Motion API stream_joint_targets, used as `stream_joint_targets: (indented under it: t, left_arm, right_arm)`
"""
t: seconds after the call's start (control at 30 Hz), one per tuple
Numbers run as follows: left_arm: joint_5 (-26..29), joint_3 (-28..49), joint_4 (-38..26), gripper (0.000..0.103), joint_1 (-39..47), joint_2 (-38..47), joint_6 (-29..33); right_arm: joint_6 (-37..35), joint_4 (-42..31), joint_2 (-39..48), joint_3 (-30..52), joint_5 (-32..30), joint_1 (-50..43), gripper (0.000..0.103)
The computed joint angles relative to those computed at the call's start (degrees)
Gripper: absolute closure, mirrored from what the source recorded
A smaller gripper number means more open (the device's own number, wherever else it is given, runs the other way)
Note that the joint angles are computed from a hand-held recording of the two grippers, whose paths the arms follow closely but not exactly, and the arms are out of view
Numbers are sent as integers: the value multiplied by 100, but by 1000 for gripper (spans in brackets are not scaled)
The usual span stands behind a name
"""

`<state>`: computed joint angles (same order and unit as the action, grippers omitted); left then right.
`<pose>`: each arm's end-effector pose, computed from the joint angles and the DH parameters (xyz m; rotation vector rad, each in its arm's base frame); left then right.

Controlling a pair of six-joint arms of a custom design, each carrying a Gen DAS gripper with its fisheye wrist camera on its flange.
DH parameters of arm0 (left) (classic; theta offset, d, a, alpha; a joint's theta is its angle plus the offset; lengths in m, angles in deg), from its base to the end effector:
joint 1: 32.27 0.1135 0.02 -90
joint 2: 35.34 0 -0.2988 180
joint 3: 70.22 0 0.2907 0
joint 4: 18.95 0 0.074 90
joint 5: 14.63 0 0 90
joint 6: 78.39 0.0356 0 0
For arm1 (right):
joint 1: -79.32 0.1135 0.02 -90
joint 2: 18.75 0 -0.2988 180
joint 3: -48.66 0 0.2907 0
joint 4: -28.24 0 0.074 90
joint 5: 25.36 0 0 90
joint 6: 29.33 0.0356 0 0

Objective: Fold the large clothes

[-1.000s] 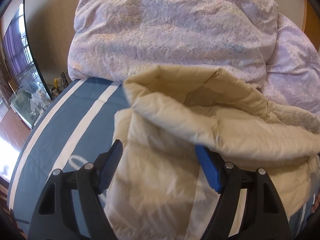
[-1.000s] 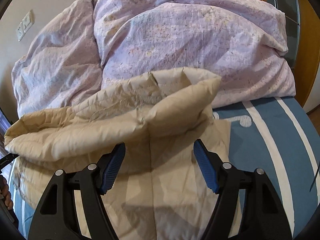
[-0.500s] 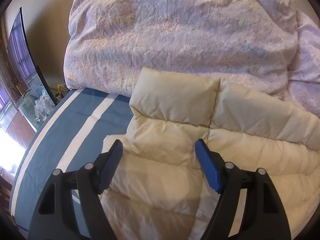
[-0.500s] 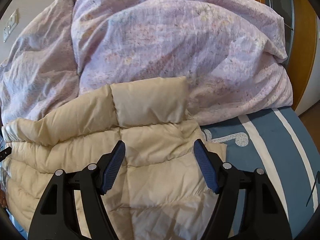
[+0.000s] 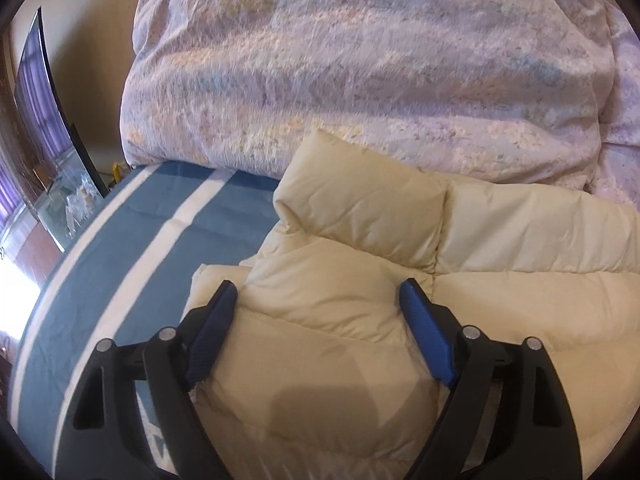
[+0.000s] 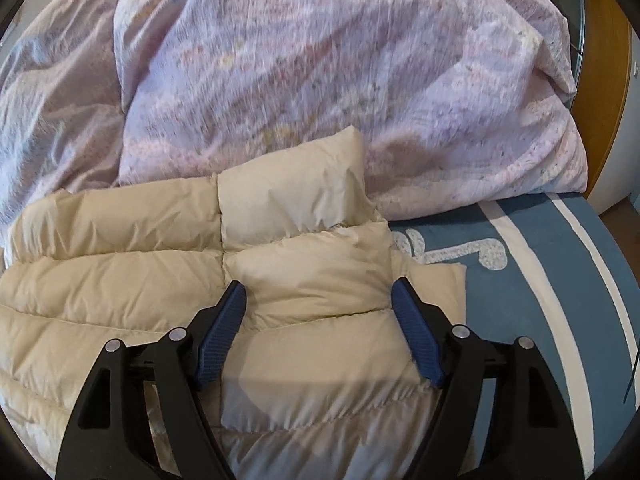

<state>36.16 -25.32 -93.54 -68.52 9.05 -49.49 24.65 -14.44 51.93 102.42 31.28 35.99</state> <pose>0.1141 -0.0558 0.2274 -0.6419 2.3503 0.3168 0.1966 -0.1585 0.2214 -0.0415 2.3790 0.1356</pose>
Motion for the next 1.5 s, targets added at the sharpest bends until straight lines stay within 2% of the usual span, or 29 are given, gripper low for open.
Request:
stream_joint_targets:
  t: [0.27, 0.57, 0.73, 1.23, 1.5]
  left_arm:
    - [302, -291, 509, 14, 495, -268, 489]
    - [608, -454, 890, 11, 966, -291, 988]
    - [629, -435, 882, 11, 937, -177, 985]
    - [989, -602, 1211, 9, 1570, -339, 1598]
    - [1075, -640, 1232, 9, 1623, -473, 1607]
  right_arm:
    - [136, 220, 143, -71, 465, 337, 21]
    - [183, 423, 492, -42, 492, 394, 20]
    - [223, 490, 530, -70, 528, 448, 20]
    - [242, 440, 661, 54, 471, 412, 20]
    - [220, 398, 667, 69, 422, 355, 19]
